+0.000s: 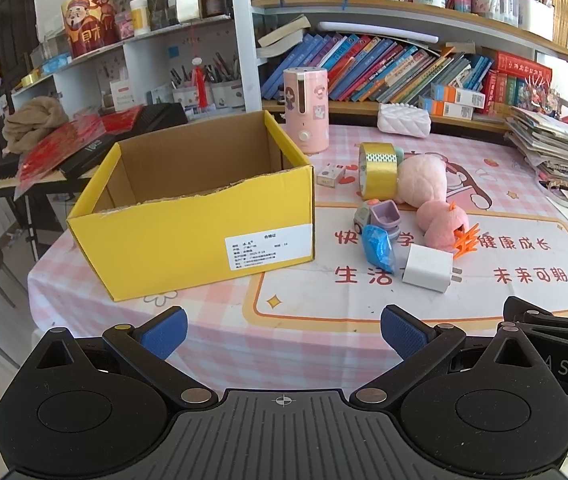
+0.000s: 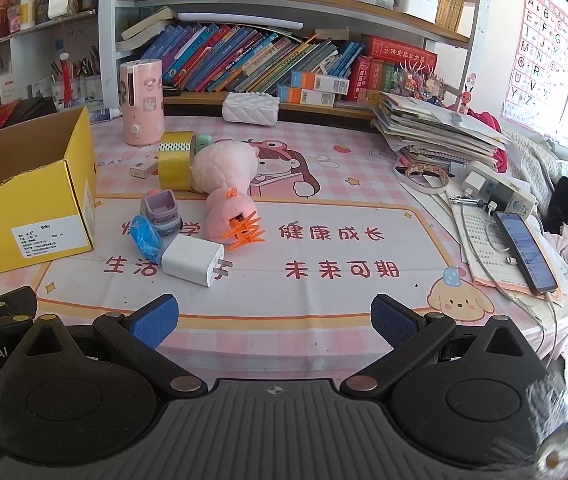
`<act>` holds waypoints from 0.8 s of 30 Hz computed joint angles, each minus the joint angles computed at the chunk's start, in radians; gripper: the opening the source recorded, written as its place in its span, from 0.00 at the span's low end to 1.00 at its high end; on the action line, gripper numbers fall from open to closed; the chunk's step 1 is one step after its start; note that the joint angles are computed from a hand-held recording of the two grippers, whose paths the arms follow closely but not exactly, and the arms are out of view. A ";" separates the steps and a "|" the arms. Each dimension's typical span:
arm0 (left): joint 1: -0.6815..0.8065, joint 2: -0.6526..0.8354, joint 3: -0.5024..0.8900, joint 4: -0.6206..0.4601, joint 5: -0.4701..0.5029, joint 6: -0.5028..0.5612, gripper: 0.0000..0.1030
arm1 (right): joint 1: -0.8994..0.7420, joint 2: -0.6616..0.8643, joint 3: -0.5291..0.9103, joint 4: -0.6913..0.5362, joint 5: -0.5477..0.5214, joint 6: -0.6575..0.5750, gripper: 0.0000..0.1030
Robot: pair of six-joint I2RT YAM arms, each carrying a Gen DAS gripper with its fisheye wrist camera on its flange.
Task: Organize objects
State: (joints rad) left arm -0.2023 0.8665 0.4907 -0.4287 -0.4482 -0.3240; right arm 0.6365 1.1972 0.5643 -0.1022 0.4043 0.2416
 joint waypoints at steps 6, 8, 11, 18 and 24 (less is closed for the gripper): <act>0.005 0.001 -0.002 0.004 0.003 0.004 1.00 | -0.006 0.019 0.028 -0.018 -0.006 -0.001 1.00; 0.006 0.002 -0.002 0.005 0.005 0.004 1.00 | -0.005 0.019 0.028 -0.019 -0.007 0.000 1.00; 0.011 0.001 0.001 0.001 0.009 0.007 1.00 | -0.004 0.020 0.028 -0.019 -0.006 0.001 1.00; 0.010 0.002 0.000 0.003 0.008 0.006 1.00 | -0.001 0.022 0.028 -0.017 -0.004 0.003 1.00; 0.009 0.001 -0.001 0.003 0.006 0.004 1.00 | 0.001 0.024 0.030 -0.018 -0.003 0.004 1.00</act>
